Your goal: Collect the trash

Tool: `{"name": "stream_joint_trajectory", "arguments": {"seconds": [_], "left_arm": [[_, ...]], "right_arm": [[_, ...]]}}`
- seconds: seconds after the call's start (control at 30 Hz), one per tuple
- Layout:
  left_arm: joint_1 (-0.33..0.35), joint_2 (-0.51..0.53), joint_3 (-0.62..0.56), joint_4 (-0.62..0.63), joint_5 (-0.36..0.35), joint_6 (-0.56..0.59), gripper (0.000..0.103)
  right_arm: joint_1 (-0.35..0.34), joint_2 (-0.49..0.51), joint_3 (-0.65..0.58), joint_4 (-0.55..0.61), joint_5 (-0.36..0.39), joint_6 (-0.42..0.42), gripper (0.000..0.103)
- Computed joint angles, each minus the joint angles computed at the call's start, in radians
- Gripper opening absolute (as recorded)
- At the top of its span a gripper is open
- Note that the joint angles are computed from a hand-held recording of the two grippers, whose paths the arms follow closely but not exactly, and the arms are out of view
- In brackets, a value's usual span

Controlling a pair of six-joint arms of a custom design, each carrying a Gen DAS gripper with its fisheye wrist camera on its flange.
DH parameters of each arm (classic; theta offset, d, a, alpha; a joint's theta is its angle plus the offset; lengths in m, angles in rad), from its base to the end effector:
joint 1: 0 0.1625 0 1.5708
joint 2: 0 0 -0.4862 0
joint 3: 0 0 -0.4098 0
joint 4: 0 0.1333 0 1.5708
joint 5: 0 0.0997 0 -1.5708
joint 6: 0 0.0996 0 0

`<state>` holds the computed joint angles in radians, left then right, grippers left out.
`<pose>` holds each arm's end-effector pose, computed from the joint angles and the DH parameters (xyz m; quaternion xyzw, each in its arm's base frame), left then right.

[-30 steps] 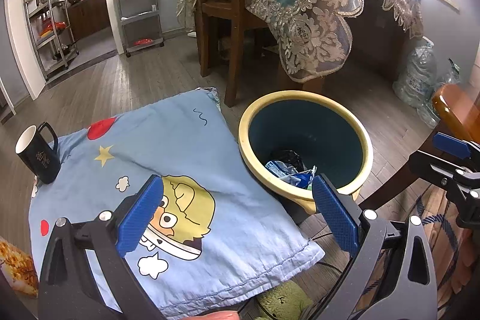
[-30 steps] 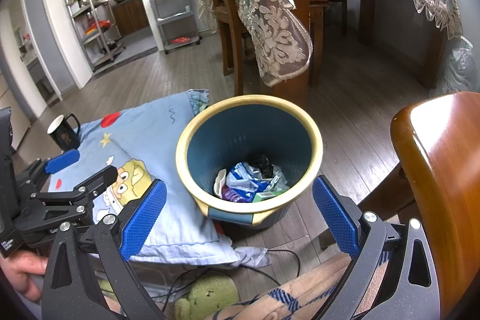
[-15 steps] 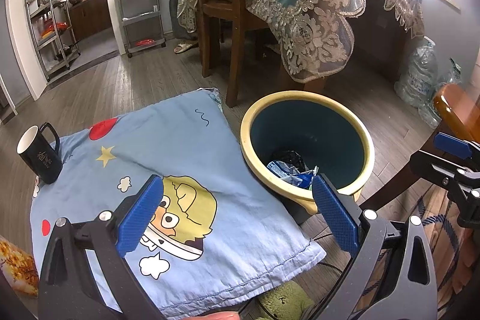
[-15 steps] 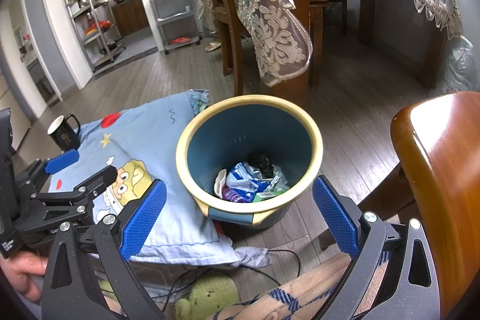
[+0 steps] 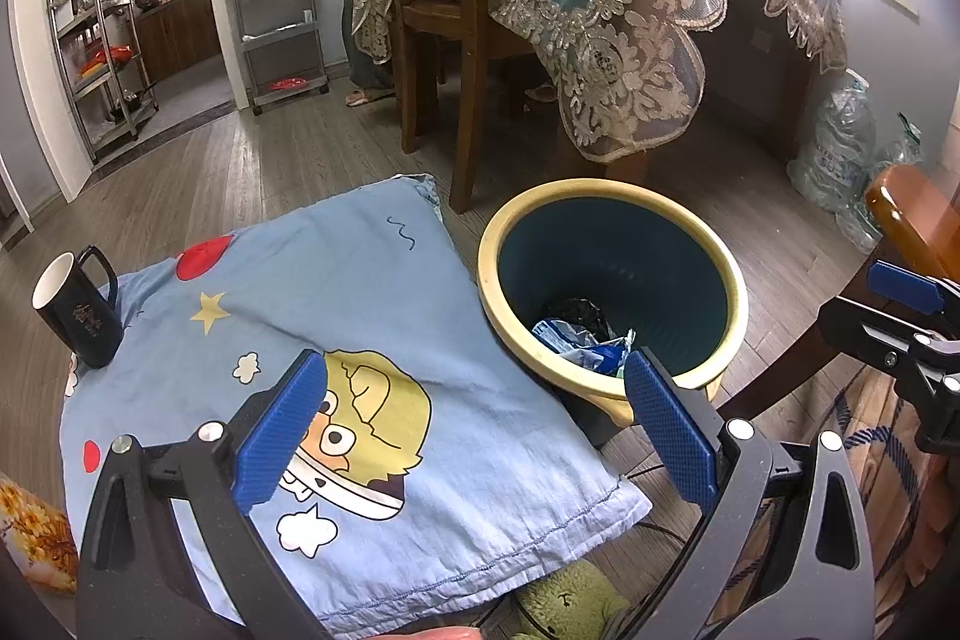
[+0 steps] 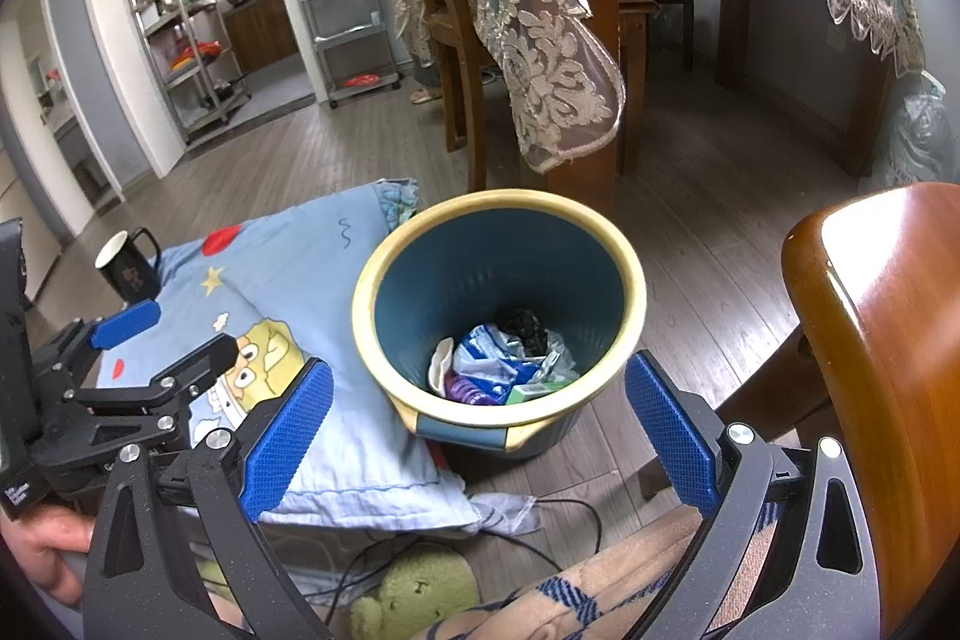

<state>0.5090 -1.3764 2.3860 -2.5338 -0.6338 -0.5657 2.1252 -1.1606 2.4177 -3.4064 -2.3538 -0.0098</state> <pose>-0.2530 -0.3857 0.2290 0.2292 0.8621 -0.3138 0.3251 0.2865 -0.3430 0.2140 0.1421 -0.8812 0.3523 0.2813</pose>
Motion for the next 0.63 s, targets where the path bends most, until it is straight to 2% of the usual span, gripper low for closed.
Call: {"name": "stream_joint_trajectory", "arguments": {"seconds": [0.63], "left_arm": [[0.011, 0.008, -0.003, 0.002, -0.037, 0.006, 0.097]], "right_arm": [[0.001, 0.005, -0.002, -0.003, -0.001, 0.003, 0.097]]}}
